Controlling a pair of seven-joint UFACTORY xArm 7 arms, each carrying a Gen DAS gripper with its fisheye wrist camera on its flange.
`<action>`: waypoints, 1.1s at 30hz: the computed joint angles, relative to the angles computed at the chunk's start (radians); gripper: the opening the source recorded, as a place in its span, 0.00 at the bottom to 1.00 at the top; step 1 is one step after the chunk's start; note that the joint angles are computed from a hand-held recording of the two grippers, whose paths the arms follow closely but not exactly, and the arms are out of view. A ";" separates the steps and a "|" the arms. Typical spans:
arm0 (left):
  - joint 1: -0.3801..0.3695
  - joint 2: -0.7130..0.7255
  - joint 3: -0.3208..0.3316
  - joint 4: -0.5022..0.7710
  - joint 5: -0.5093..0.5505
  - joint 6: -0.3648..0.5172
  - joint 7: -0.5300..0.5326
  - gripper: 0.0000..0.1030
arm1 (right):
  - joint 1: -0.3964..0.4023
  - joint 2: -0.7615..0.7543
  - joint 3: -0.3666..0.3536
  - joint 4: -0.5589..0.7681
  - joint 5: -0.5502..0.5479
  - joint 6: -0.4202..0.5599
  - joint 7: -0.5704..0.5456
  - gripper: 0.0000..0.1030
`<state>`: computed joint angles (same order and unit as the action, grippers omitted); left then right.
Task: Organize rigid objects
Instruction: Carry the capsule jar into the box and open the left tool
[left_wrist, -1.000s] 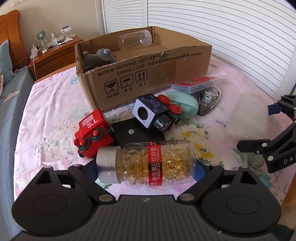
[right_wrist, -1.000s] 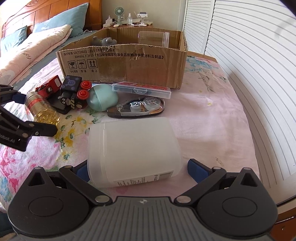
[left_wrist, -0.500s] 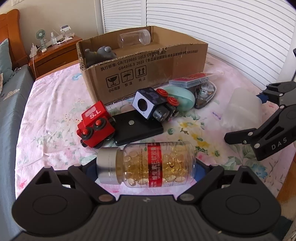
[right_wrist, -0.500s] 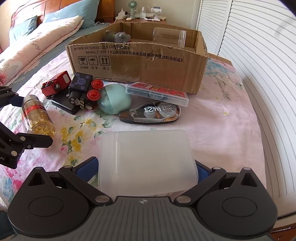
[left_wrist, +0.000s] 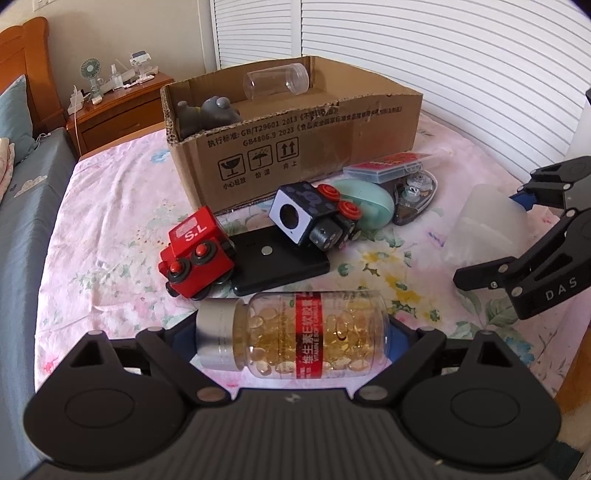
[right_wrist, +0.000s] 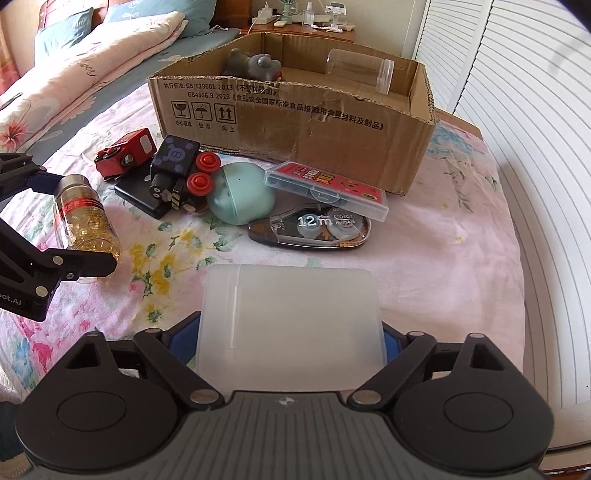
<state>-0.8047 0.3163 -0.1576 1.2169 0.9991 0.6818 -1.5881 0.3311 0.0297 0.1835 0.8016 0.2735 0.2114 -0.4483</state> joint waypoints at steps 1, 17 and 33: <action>0.001 0.000 -0.001 0.000 -0.003 -0.001 0.004 0.90 | -0.002 -0.002 -0.001 0.005 0.012 0.012 -0.009 0.84; 0.021 -0.064 -0.023 -0.010 -0.062 -0.030 0.132 0.90 | 0.010 -0.069 -0.025 0.005 0.076 0.093 -0.107 0.84; 0.088 -0.032 0.013 0.183 0.046 -0.011 0.259 0.90 | 0.027 -0.063 -0.042 0.135 0.203 0.079 -0.271 0.84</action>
